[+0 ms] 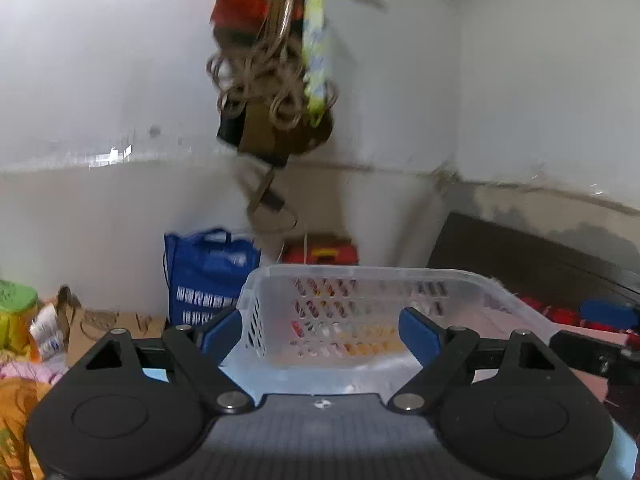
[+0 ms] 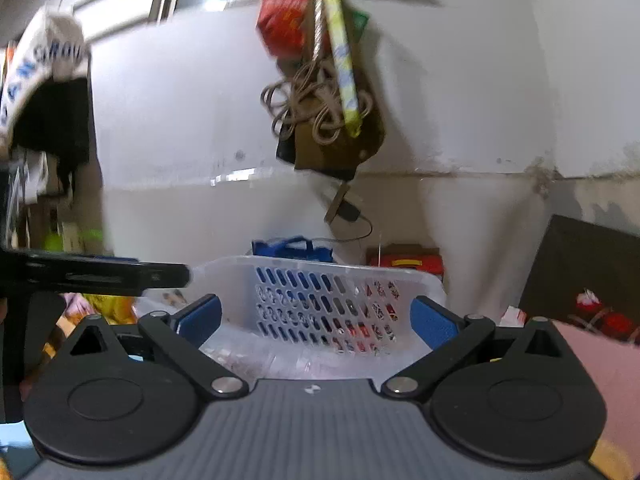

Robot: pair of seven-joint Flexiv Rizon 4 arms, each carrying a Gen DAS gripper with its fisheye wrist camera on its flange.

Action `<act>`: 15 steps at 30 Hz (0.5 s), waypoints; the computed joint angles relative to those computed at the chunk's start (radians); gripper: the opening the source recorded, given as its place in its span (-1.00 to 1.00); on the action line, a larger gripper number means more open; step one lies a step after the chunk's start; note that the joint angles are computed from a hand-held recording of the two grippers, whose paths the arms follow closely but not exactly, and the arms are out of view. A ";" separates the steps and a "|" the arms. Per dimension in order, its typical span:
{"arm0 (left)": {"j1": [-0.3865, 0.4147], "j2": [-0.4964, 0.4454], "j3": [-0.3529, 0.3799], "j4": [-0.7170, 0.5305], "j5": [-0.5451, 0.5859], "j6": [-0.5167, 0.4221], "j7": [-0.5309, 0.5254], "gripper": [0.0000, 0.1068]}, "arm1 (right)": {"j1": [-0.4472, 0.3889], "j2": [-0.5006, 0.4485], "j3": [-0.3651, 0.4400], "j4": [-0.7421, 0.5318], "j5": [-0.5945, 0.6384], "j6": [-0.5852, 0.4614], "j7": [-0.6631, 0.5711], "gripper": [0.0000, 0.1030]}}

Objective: Organize objects
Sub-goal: 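Lift both held packs and release them into the white basket, then grasp the bagged grey box with the right gripper while the left grasps the purple Lu box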

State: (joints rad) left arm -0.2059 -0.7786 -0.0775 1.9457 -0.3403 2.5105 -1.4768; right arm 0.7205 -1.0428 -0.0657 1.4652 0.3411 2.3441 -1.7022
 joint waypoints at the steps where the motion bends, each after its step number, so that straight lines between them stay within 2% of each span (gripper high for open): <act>1: -0.003 0.007 0.004 0.050 0.019 0.048 -0.014 0.66 | -0.023 0.007 0.037 0.049 -0.031 0.056 0.027 1.00; 4: 0.002 -0.020 -0.003 0.181 0.090 0.220 -0.090 0.68 | -0.034 -0.004 0.107 0.191 -0.042 0.217 0.078 1.00; 8: -0.016 -0.119 -0.022 0.264 0.102 0.396 -0.176 0.68 | 0.001 -0.068 0.150 0.275 -0.014 0.341 0.116 1.00; 11: -0.033 -0.176 -0.019 0.261 0.111 0.459 -0.160 0.68 | 0.048 -0.111 0.147 0.285 0.010 0.400 0.091 1.00; 13: -0.021 -0.196 -0.029 0.244 0.142 0.452 -0.153 0.68 | 0.040 -0.130 0.159 0.284 -0.030 0.426 0.115 0.97; 14: -0.016 -0.202 -0.036 0.239 0.139 0.441 -0.150 0.68 | 0.037 -0.132 0.160 0.281 -0.049 0.415 0.122 0.92; 15: -0.007 -0.206 -0.040 0.232 0.141 0.431 -0.151 0.68 | 0.039 -0.129 0.155 0.269 -0.051 0.387 0.119 0.77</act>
